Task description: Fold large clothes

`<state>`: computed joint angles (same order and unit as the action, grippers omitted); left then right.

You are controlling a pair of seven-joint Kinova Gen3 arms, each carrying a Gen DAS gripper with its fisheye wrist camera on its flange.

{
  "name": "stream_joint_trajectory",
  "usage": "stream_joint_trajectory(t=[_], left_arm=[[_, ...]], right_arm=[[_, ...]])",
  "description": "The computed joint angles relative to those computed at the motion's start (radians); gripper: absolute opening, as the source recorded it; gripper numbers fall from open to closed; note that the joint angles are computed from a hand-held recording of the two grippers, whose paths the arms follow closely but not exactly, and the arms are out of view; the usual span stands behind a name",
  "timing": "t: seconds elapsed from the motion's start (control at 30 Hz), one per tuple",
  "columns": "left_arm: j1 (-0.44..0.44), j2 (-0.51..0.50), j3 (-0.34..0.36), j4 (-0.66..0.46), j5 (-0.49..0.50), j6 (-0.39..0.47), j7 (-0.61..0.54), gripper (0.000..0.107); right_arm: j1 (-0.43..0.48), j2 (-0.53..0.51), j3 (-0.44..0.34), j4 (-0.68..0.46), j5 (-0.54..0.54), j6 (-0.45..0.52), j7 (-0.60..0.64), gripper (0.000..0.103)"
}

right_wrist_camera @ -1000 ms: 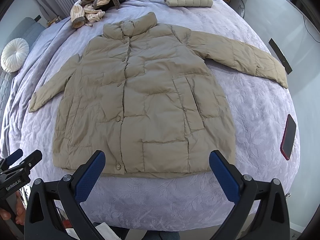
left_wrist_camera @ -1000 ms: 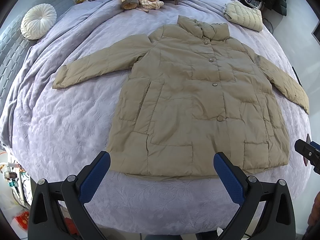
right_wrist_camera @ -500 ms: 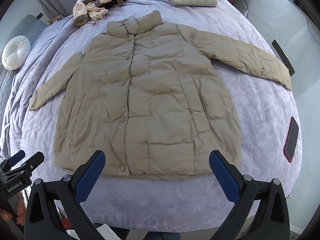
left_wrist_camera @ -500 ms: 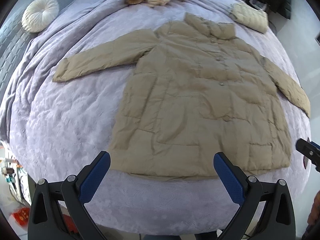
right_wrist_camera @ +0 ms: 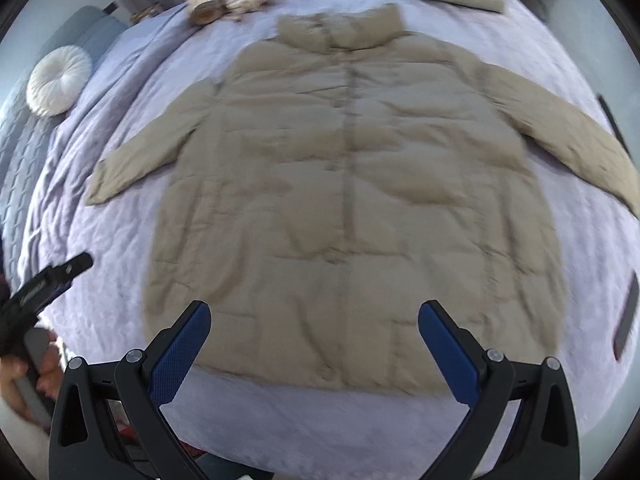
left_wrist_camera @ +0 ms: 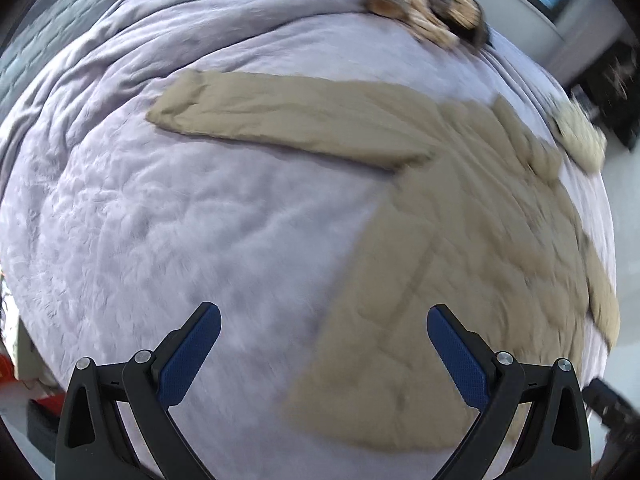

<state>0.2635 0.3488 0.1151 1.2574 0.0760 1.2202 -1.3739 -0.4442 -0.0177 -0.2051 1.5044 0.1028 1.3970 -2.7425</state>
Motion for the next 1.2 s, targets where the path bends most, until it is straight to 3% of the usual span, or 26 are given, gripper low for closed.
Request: stream_joint_trajectory(t=[0.23, 0.37, 0.47, 0.67, 0.8, 0.87, 0.93, 0.97, 1.1, 1.13, 1.17, 1.2], left_arm=[[-0.068, 0.177, -0.033, -0.114, 0.012, -0.060, 0.002, 0.103], [-0.137, 0.283, -0.014, -0.186, 0.093, -0.098, -0.007, 0.103], [-0.140, 0.346, -0.024, -0.243, 0.101, -0.112, 0.016, 0.103], [-0.176, 0.451, 0.004, -0.329, 0.140, -0.175, -0.001, 0.103], [-0.184, 0.515, 0.003, -0.384, 0.158, -0.179, 0.011, 0.103], [-0.193, 0.532, 0.007, -0.388, 0.168, -0.197, 0.014, 0.103], [-0.203, 0.536, 0.013, -0.376, 0.182, -0.232, 0.015, 0.103], [-0.204, 0.537, 0.014, -0.372, 0.186, -0.247, 0.017, 0.103], [-0.204, 0.535, 0.010, -0.354, 0.190, -0.315, 0.027, 0.102], [-0.195, 0.534, -0.001, -0.356, 0.179, -0.323, 0.046, 0.090], [-0.179, 0.537, -0.022, -0.372, 0.161, -0.314, 0.066, 0.068], [-0.174, 0.554, -0.024, -0.406, 0.148, -0.290, 0.070, 0.055]], right_arm=[[-0.032, 0.210, 0.037, -0.154, 0.060, -0.017, 0.133, 0.103], [-0.031, 0.343, 0.079, -0.270, 0.065, -0.040, 0.263, 0.103], [-0.024, 0.441, 0.111, -0.367, 0.061, -0.057, 0.339, 0.103], [0.005, 0.595, 0.160, -0.539, 0.020, -0.121, 0.420, 0.103], [0.003, 0.646, 0.187, -0.574, 0.023, -0.198, 0.424, 0.101], [0.009, 0.667, 0.195, -0.576, 0.014, -0.233, 0.409, 0.085], [0.049, 0.688, 0.174, -0.569, -0.043, -0.271, 0.408, 0.021], [0.072, 0.708, 0.157, -0.575, -0.075, -0.279, 0.406, 0.013], [0.057, 0.756, 0.178, -0.581, -0.078, -0.264, 0.417, 0.011], [0.055, 0.762, 0.180, -0.577, -0.077, -0.262, 0.419, 0.011], [0.053, 0.765, 0.182, -0.564, -0.076, -0.272, 0.417, 0.011], [0.054, 0.762, 0.181, -0.547, -0.080, -0.289, 0.414, 0.011]])
